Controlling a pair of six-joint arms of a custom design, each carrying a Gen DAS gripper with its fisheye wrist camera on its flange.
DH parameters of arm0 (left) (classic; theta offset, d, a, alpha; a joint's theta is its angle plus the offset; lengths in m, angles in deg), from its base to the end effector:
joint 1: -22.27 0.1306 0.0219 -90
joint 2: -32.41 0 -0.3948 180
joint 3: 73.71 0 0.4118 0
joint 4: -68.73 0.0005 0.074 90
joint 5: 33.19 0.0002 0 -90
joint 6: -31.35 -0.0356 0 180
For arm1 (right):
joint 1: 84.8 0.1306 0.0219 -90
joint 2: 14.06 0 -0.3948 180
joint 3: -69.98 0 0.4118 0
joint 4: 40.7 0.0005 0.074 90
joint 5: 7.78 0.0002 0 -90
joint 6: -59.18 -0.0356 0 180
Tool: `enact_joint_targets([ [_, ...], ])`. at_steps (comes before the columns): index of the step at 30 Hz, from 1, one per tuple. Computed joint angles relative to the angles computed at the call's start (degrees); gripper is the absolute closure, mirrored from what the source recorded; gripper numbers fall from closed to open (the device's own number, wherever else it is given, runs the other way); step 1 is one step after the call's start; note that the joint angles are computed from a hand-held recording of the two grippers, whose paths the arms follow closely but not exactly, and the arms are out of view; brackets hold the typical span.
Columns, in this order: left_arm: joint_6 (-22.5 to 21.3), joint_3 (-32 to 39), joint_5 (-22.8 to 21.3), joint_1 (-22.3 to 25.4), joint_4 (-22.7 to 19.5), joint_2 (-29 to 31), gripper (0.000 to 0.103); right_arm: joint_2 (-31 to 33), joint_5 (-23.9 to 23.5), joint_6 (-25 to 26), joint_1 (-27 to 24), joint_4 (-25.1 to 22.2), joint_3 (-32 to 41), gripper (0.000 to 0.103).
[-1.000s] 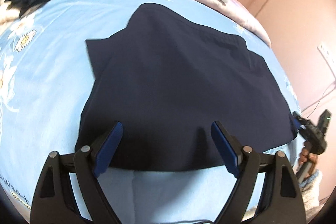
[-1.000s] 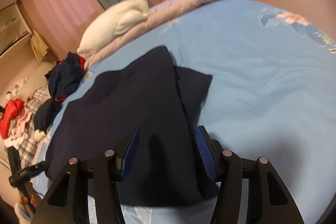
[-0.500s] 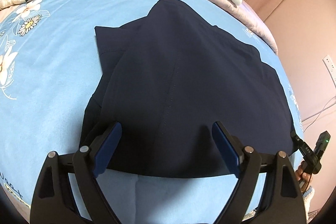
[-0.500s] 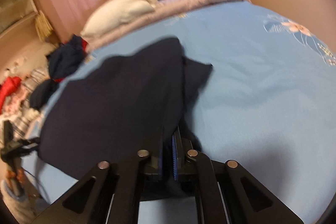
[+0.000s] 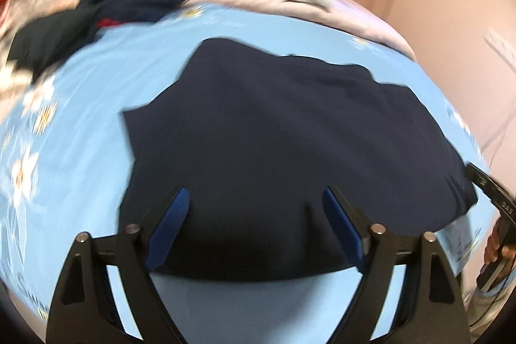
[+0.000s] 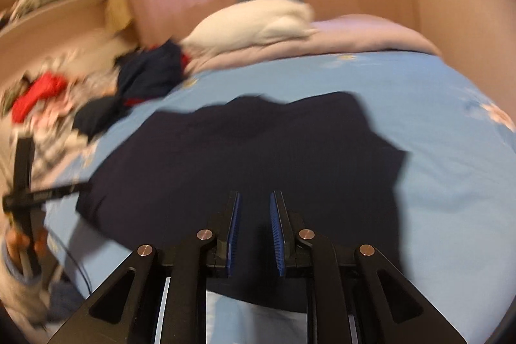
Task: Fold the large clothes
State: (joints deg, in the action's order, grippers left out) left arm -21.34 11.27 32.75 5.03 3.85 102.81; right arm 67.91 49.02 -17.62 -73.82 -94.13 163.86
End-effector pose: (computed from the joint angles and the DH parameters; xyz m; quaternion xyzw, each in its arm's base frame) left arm 0.3440 -0.0921 0.5241 -0.2300 0.8935 0.0221 0.3850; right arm 0.4355 0.1038 0.5376 -0.2977 0.8299 0.2528 0.3984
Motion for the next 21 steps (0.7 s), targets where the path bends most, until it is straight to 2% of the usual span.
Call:
enact_joint_targets([
  [3,-3.8,-0.3,0.7,-0.6,2.1,1.2,0.025,0.8,2.8,2.3,3.6,-1.4,-0.4,0.085],
  [6,-5.9,-1.5,3.0,0.5,1.8,2.8,0.022,2.6,7.1,4.6,5.8,-4.6,-0.1,0.085],
  [9,-6.0,-3.3,7.9,3.0,3.0,3.1,0.022,3.4,7.2,5.8,6.2,-6.5,0.8,0.085],
  [11,-6.4,-3.1,8.6,3.7,3.1,2.6,0.023,4.3,7.2,6.8,6.3,-9.5,3.2,0.085],
  [13,-6.0,-2.6,8.7,3.9,2.6,2.0,0.023,5.4,5.2,6.8,5.5,-11.7,5.7,0.085],
  [15,-5.2,-2.7,8.3,3.7,2.8,1.1,0.023,6.6,1.7,5.7,4.5,-10.7,7.7,0.085],
  [17,-4.6,-3.4,7.0,4.2,3.5,-0.5,0.023,8.6,0.5,3.3,4.8,-9.8,10.3,0.085],
  [19,-3.2,-3.8,5.3,5.1,2.8,-1.2,0.023,11.6,2.1,0.7,5.8,-9.0,13.9,0.085],
  [21,-2.1,-4.9,6.5,7.2,3.1,-2.1,0.023,14.6,3.8,-1.0,6.9,-8.2,17.2,0.085],
])
